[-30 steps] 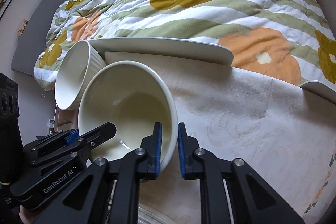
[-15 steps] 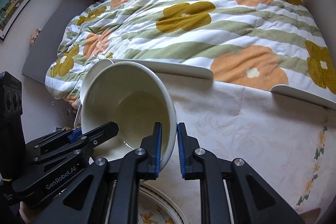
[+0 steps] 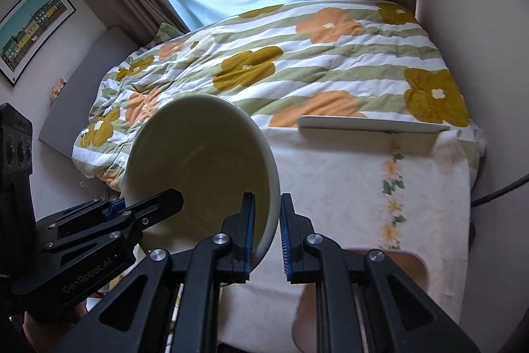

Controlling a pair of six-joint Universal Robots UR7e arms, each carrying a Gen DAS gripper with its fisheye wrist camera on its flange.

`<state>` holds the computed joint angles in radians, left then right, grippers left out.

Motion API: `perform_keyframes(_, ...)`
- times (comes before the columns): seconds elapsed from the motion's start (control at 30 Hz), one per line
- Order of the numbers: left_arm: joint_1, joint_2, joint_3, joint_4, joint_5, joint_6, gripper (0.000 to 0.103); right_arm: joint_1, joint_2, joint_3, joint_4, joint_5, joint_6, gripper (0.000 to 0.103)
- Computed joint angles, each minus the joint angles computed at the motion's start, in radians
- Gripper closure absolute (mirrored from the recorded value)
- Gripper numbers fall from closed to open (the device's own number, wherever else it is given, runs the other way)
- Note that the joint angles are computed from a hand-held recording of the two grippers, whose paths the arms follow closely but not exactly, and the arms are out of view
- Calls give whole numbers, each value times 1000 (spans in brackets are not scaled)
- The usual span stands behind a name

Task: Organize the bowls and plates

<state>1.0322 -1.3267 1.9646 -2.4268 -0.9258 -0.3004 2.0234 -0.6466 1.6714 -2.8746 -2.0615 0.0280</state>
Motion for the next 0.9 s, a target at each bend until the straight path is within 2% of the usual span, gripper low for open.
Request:
perform_keyframes(0.2, -61, 38, 71, 4, -65, -74, 87, -36, -123, 173, -35, -45, 15, 90)
perform_keyframes(0.43, -61, 110, 71, 83, -133, -53, 87, -87, -180, 297, -55, -55, 116, 90)
perform_keyframes(0.6, -35, 171, 42, 132, -139, 16, 87, -125, -173, 339, -80, -47, 201, 90)
perform_keyframes(0.9, -8, 264, 0, 181, -113, 83, 87, -170, -142, 364, -98, -46, 278, 90)
